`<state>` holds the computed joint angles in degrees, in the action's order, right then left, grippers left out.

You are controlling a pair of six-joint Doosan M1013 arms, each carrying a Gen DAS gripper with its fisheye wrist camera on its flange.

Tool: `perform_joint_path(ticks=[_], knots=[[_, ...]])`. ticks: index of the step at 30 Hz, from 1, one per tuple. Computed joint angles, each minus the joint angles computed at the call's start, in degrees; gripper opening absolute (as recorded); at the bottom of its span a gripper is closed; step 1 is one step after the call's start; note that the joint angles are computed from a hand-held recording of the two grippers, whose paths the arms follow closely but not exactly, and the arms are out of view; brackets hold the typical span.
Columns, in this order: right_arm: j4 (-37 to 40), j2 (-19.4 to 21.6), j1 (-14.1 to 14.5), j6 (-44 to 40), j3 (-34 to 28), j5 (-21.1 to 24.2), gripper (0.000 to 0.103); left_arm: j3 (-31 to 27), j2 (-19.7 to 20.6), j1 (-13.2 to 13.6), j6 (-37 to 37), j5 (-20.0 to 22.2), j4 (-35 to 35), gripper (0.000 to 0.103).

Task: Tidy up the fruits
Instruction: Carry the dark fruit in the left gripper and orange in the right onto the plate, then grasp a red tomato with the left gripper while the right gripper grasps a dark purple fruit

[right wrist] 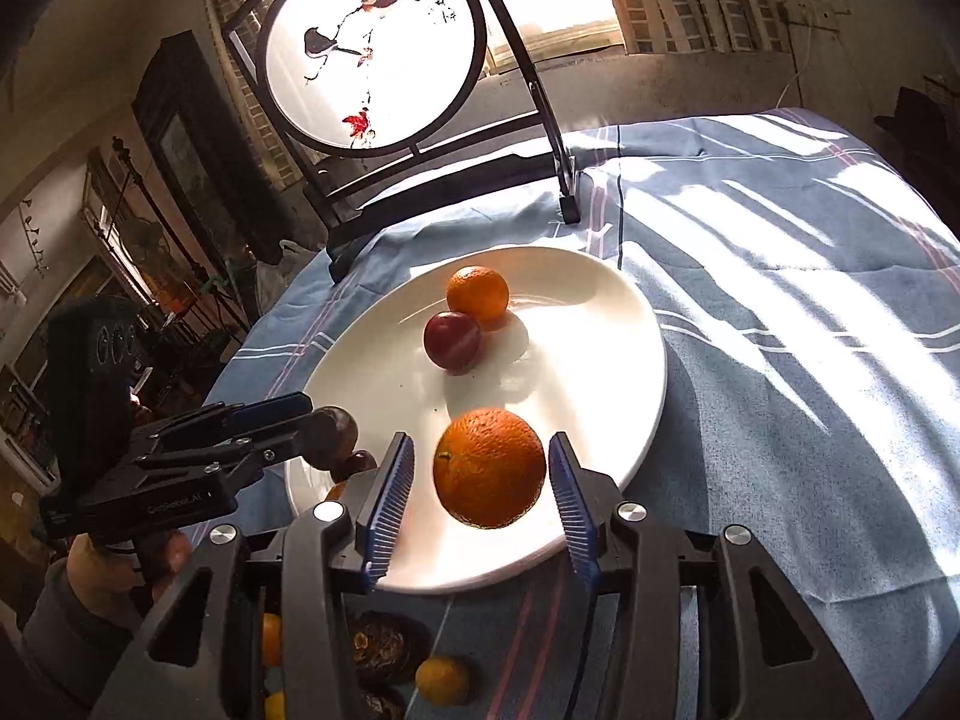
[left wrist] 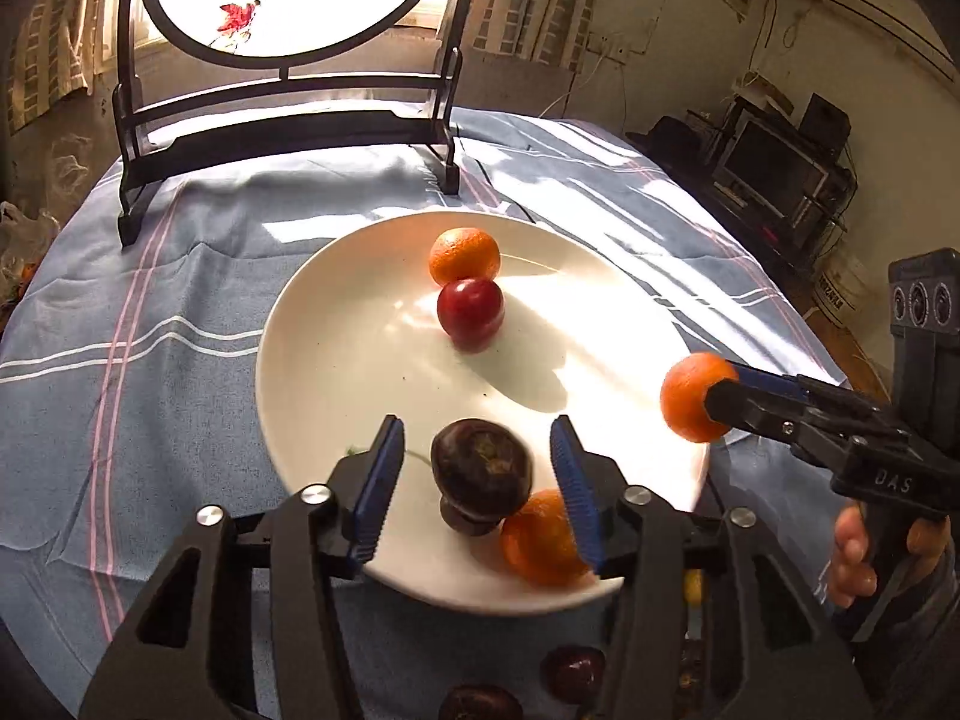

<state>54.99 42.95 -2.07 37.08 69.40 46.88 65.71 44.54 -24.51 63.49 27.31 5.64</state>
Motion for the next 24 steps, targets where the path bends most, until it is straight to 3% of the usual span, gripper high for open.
perform_joint_path(ticks=[3, 8, 11, 16, 19, 21, 24], knots=[[4.1, -1.9, -0.5, -4.5, 3.3, -0.9, 0.056, 3.6, -2.2, 0.4, -1.8, -4.6, -1.0, 0.069], [7.5, -7.3, -1.8, -14.5, 12.5, -4.0, 0.056, 13.7, -8.4, -2.6, -12.4, -8.0, 15.3, 0.074], [8.5, -10.0, -2.7, -18.7, 17.5, -4.7, 0.056, 20.5, -11.8, -5.5, -22.5, -8.5, 30.8, 0.081], [8.9, -12.7, -3.9, -22.0, 23.4, -3.1, 0.056, 28.6, -15.1, -9.1, -32.1, -10.2, 43.0, 0.081], [9.1, -13.8, -4.0, -23.7, 25.9, -3.9, 0.056, 30.2, -15.3, -10.1, -36.0, -10.0, 46.1, 0.065], [9.5, -14.5, -4.1, -24.3, 27.2, -4.3, 0.056, 30.6, -15.1, -9.7, -34.9, -11.3, 42.8, 0.051], [10.7, -15.5, -4.5, -26.2, 28.9, -4.6, 0.056, 31.4, -15.2, -9.4, -36.6, -12.9, 42.1, 0.048]])
